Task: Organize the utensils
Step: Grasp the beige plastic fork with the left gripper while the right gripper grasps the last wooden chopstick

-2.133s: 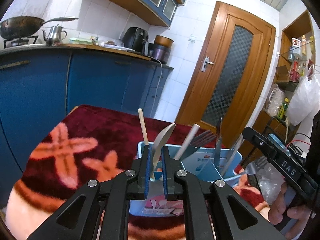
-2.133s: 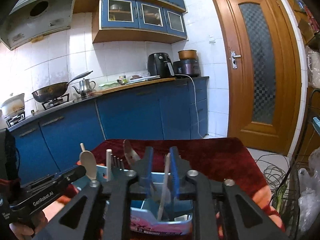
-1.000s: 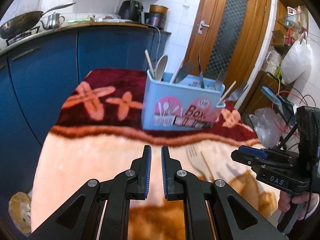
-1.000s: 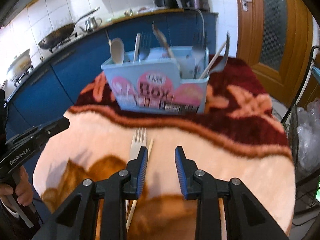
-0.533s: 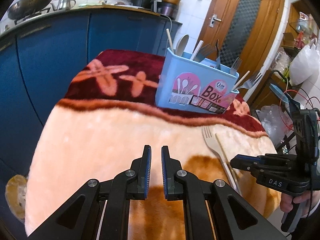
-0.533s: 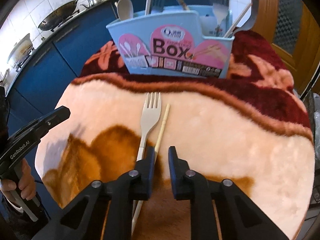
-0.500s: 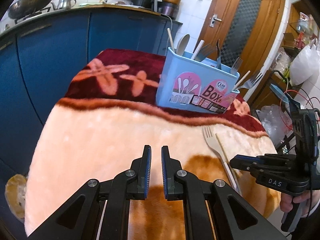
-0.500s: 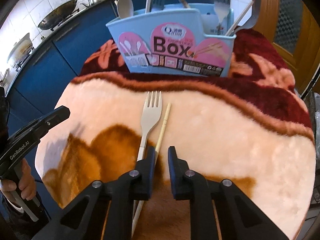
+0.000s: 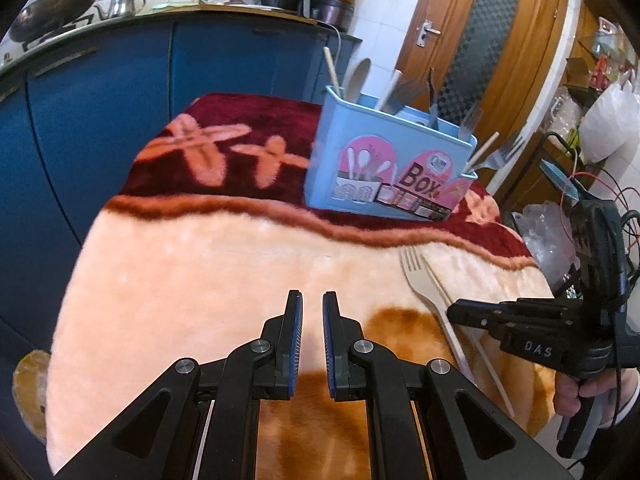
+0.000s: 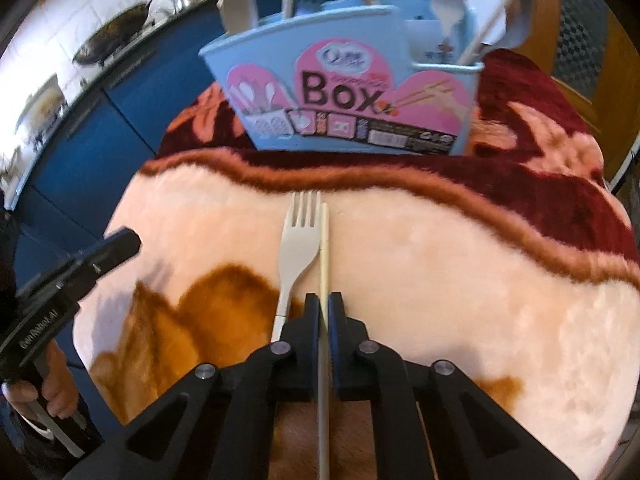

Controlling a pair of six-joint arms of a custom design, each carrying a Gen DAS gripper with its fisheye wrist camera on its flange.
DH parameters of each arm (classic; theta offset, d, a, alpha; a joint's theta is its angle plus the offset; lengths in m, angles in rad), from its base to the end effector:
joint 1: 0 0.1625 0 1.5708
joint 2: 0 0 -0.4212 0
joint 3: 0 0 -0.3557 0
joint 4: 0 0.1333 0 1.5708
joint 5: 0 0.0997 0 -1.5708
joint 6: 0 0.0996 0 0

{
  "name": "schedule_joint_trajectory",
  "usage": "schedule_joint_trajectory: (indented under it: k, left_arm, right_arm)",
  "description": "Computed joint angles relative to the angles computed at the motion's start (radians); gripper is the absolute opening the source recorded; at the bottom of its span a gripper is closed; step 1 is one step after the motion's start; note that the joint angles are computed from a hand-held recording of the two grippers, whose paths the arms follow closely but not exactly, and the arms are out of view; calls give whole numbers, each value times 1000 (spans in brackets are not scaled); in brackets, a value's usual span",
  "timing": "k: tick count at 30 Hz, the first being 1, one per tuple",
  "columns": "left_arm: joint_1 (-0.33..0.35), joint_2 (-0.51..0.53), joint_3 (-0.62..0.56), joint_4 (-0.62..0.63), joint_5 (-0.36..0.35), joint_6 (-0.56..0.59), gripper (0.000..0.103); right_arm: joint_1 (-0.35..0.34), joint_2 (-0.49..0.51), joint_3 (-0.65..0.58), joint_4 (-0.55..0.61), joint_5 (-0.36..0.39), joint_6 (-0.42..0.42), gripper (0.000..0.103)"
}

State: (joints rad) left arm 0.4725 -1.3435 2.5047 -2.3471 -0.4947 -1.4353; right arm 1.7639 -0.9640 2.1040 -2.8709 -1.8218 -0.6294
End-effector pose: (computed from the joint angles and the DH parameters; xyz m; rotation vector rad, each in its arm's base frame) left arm -0.1766 -0.3384 0.1653 -0.1183 2.2412 -1.1393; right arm 0.2030 -0.4724 0.1060 1.1163 -2.6321 0.1458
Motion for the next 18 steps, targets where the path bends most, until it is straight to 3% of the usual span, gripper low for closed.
schedule_joint_trajectory:
  k: [6, 8, 12, 18]
  left_arm:
    - [24, 76, -29, -140, -30, 133, 10]
    - [41, 115, -41, -238, -61, 209, 10]
    - [68, 172, -79, -315, -110, 290, 10]
    - [134, 238, -143, -441, -263, 409, 10]
  right_arm:
    - [-64, -73, 40, -66, 81, -2, 7]
    - [-82, -91, 48, -83, 97, -6, 7]
    - [-117, -121, 62, -119, 139, -15, 7]
    - [-163, -146, 78, -147, 210, -26, 7]
